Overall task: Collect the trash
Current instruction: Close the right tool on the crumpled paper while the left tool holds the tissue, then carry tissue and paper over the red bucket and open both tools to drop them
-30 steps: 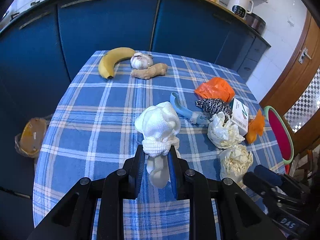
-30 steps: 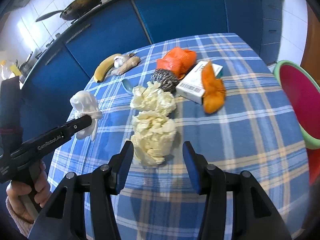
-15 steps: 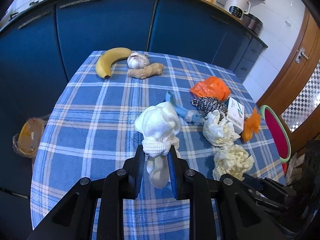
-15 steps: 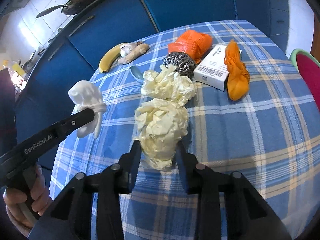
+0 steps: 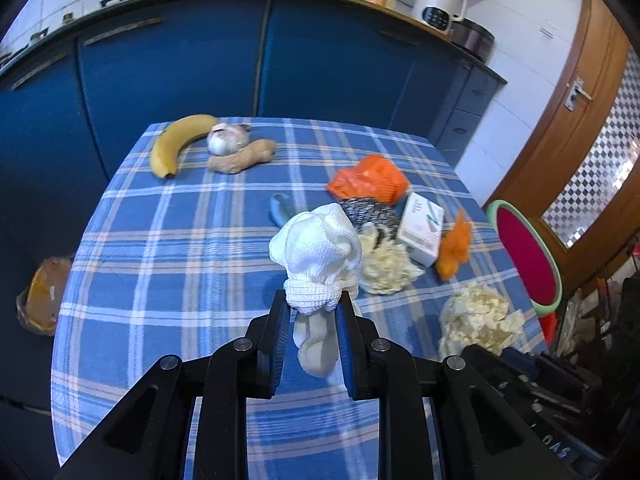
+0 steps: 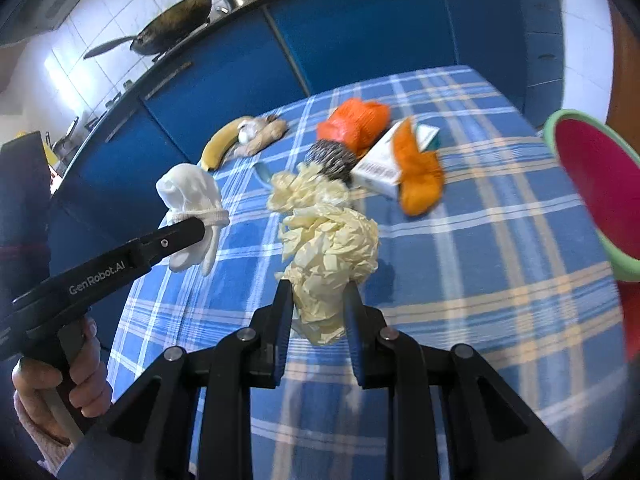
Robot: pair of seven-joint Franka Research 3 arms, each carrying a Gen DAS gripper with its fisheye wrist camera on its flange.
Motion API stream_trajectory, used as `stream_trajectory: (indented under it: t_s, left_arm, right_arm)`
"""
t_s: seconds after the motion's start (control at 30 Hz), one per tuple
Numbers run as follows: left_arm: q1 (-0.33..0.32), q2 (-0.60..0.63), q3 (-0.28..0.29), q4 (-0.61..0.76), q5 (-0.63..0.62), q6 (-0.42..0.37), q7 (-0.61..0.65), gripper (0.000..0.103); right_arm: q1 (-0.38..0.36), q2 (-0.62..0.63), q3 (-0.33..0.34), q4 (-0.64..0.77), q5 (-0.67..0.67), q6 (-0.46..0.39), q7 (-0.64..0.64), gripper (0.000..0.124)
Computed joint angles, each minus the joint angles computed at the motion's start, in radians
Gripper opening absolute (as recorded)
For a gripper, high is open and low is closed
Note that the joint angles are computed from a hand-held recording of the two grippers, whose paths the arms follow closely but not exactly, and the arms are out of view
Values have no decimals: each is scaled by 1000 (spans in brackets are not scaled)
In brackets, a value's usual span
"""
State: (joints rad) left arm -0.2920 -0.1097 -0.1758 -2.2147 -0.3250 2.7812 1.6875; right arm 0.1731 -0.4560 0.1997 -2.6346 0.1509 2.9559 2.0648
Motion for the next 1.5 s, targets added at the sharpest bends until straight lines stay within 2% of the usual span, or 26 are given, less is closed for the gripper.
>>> stream_trajectory:
  t_s: [0.2,0.5,0.7,0.97,1.23,1.5]
  left_arm:
    - [-33,3,-12,32,-63,-33,71,23]
    - [-71,37,-54,110,-74,-73,117,23]
    - [-85,95,-97,191,-5,-101,98,23]
    - [-106,200,-154,323,56,-141,59,23]
    - [-138,343,-206,471,144,-173,22,23]
    - [-208,537,-211,670,289,-208,-74,23]
  right_arm:
    - [-66,-122,17,-63,-29,-23,30,27]
    - [-158,-275,20,-126,-68,-84,47,27]
    - [-220,-361,2,-156,-97,-142,35,27]
    - [-308,-427,-32,-179,-121,-177,9,27]
    - [-385,-442,-80,-196,-126,-198,-31,27]
    - [-448,-419,-117,-220,-108,-180,-66,27]
